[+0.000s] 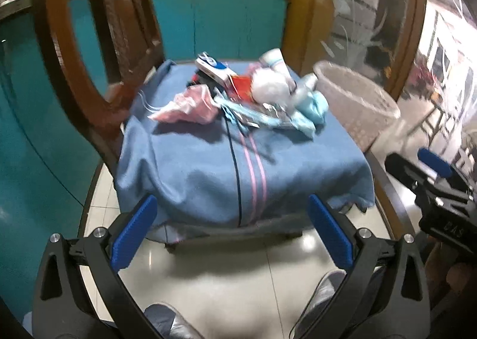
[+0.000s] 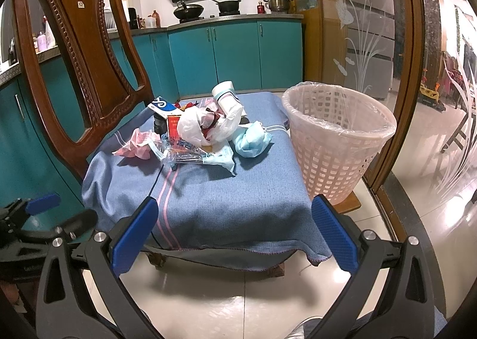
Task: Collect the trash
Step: 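Grasp the white plastic bag with the left tool while the right tool grasps the clear snack bag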
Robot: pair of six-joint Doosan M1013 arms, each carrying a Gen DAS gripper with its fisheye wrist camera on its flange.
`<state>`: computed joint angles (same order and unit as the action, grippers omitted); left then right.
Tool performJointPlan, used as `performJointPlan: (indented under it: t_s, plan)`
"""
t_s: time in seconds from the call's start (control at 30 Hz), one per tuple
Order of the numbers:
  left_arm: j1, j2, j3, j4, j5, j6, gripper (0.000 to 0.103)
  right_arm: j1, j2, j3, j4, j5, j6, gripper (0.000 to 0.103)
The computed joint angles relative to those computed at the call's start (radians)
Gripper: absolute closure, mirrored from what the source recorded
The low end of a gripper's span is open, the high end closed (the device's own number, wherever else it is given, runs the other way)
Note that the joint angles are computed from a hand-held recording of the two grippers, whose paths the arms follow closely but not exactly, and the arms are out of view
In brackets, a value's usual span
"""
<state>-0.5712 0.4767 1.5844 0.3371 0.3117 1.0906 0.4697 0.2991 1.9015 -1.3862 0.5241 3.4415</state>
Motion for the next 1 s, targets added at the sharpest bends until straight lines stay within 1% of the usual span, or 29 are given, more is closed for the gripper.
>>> performJointPlan:
  t_s: [0.07,0.13,0.23,0.27,0.3,0.33,0.4,0.47,0.5,0.57,0.67,0.7,0.77,0.83,0.87,0.9,0.93,1.0]
  plan:
    - [-0.006,-0.001,-0.001,0.05,0.007,-0.031,0.003,0.0,0.001,0.0,0.003,-0.001,0.0,0.003]
    - [-0.008,-0.003,0.001,0.054,0.008,-0.036,0.002,-0.001,0.002,-0.004,0.009,0.002,-0.003,0.003]
    - [-0.013,-0.002,-0.008,0.107,0.038,-0.085,0.002,-0.005,0.0,-0.007,0.012,-0.002,-0.001,0.003]
    - [-0.016,-0.002,-0.01,0.143,0.048,-0.116,0.002,-0.007,-0.001,-0.006,0.006,-0.003,0.01,0.003]
    - [-0.017,-0.004,-0.009,0.159,0.048,-0.128,0.002,-0.01,-0.004,-0.002,-0.003,-0.007,0.024,0.003]
    - [-0.014,-0.008,-0.006,0.137,0.033,-0.1,0.002,-0.013,-0.006,0.0,-0.013,-0.011,0.045,0.003]
    - [-0.005,-0.013,-0.005,0.031,0.014,0.0,0.002,-0.018,-0.011,0.007,-0.046,-0.011,0.101,0.003]
    - [0.008,0.001,-0.035,-0.132,0.04,0.138,0.003,-0.025,-0.016,0.015,-0.082,-0.011,0.161,0.003]
    - [0.012,0.013,-0.061,-0.18,0.069,0.17,0.003,-0.029,-0.017,0.017,-0.093,-0.011,0.18,0.003]
    - [0.012,0.032,-0.104,-0.172,0.098,0.153,0.003,-0.038,-0.017,0.02,-0.1,-0.017,0.212,0.003]
    - [0.008,0.062,-0.172,-0.178,0.092,0.196,0.003,-0.057,-0.017,0.019,-0.066,-0.054,0.214,0.003]
    - [0.006,0.077,-0.202,-0.174,0.1,0.2,0.004,-0.06,-0.016,0.018,-0.058,-0.059,0.206,0.003]
    - [0.004,0.119,-0.288,-0.256,0.143,0.304,0.005,-0.061,-0.01,0.014,-0.045,-0.063,0.18,0.003]
    - [-0.004,0.16,-0.366,-0.246,0.173,0.316,0.005,-0.064,-0.009,0.013,-0.042,-0.071,0.167,0.003]
    - [-0.007,0.184,-0.408,-0.251,0.204,0.335,0.005,-0.066,-0.008,0.013,-0.04,-0.077,0.16,0.003]
    - [-0.011,0.222,-0.475,-0.258,0.266,0.361,0.007,-0.067,-0.007,0.014,-0.037,-0.08,0.155,0.003]
    - [-0.013,0.25,-0.522,-0.27,0.309,0.381,0.01,-0.069,-0.007,0.014,-0.028,-0.085,0.143,0.003]
    - [-0.015,0.308,-0.616,-0.29,0.399,0.411,0.021,-0.075,-0.004,0.011,-0.002,-0.101,0.111,0.003]
